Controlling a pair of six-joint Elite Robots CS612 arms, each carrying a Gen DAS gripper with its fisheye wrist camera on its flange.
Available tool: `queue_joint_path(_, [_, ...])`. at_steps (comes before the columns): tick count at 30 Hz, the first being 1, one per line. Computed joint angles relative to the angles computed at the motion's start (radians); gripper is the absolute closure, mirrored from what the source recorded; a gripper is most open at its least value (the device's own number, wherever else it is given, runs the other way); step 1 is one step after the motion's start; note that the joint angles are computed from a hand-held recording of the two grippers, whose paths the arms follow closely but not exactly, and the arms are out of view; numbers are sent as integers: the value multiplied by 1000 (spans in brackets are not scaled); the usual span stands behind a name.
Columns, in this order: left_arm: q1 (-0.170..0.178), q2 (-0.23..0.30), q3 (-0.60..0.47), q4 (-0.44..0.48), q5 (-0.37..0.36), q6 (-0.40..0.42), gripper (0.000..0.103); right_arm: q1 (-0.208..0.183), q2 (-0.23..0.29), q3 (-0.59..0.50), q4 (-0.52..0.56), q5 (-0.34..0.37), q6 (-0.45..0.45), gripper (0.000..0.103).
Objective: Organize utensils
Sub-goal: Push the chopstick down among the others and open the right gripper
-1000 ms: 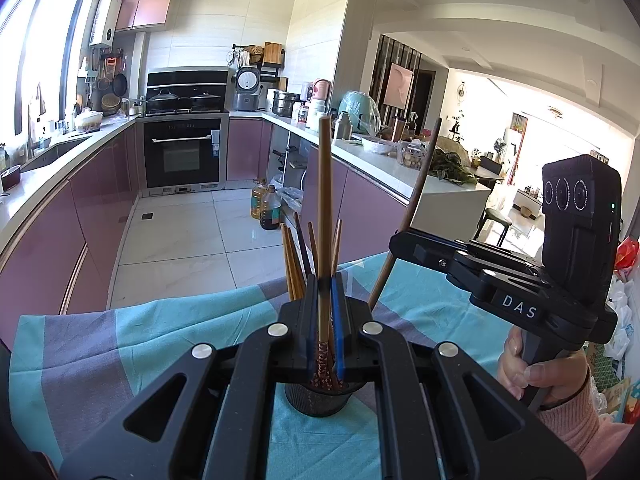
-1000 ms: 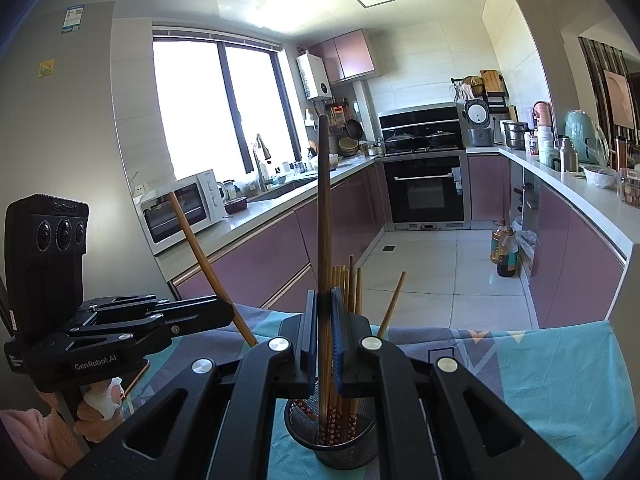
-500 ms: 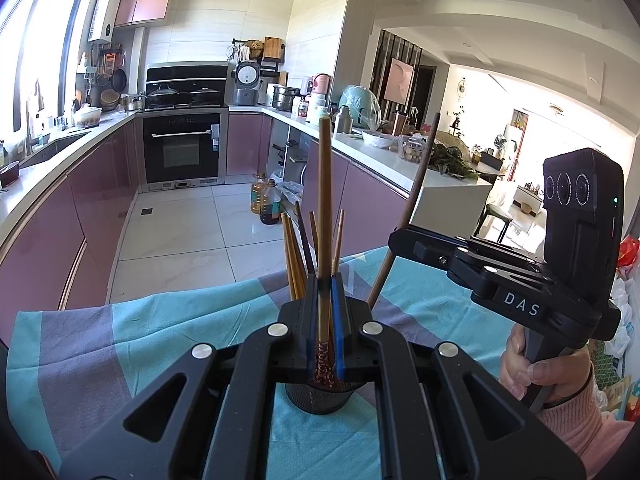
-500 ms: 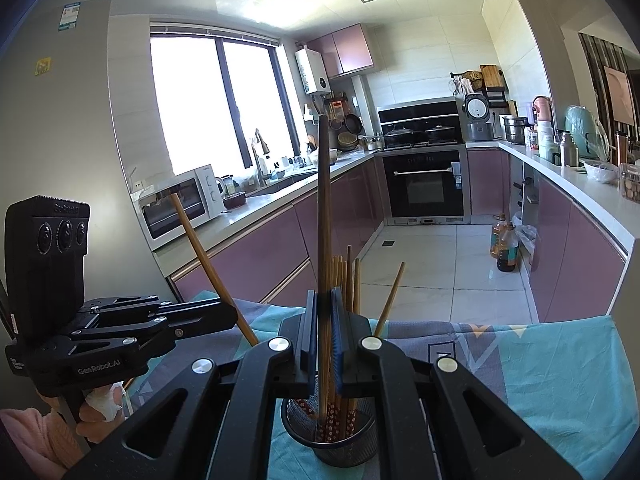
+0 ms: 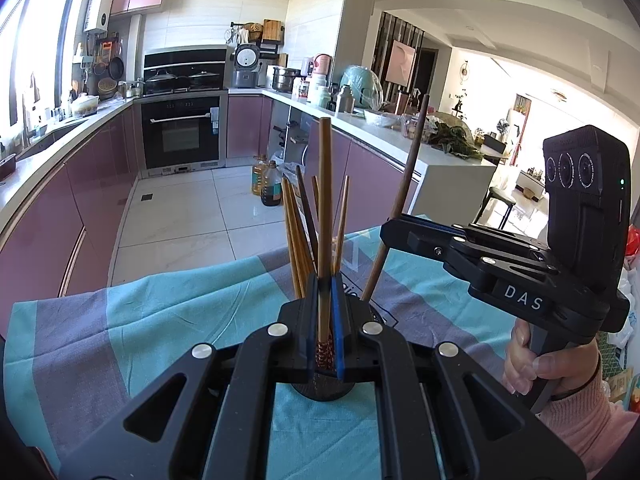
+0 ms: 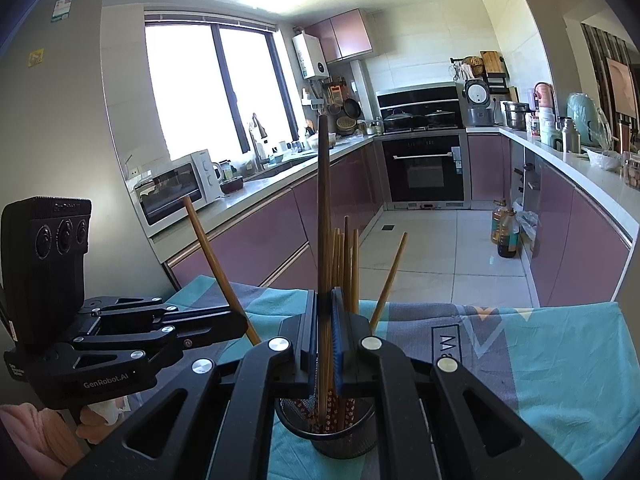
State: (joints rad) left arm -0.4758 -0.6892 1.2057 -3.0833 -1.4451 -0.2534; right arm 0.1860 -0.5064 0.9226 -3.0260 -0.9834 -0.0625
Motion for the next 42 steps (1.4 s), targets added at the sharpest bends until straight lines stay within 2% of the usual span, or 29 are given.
queue_joint_path(17, [10, 40, -70, 101, -24, 0, 96, 11, 23, -33, 102, -26, -46, 97])
queue_joint_path(31, [36, 117, -206, 220, -69, -17, 96, 13, 46, -73, 142, -28, -24, 97])
queue_joint_path(38, [43, 138, -227, 216, -78, -25, 96, 11, 55, -87, 157, -14, -10, 96])
queue_joint_path(42, [45, 142, -222, 205, -77, -31, 87, 10, 55, -86, 159, -5, 2, 95])
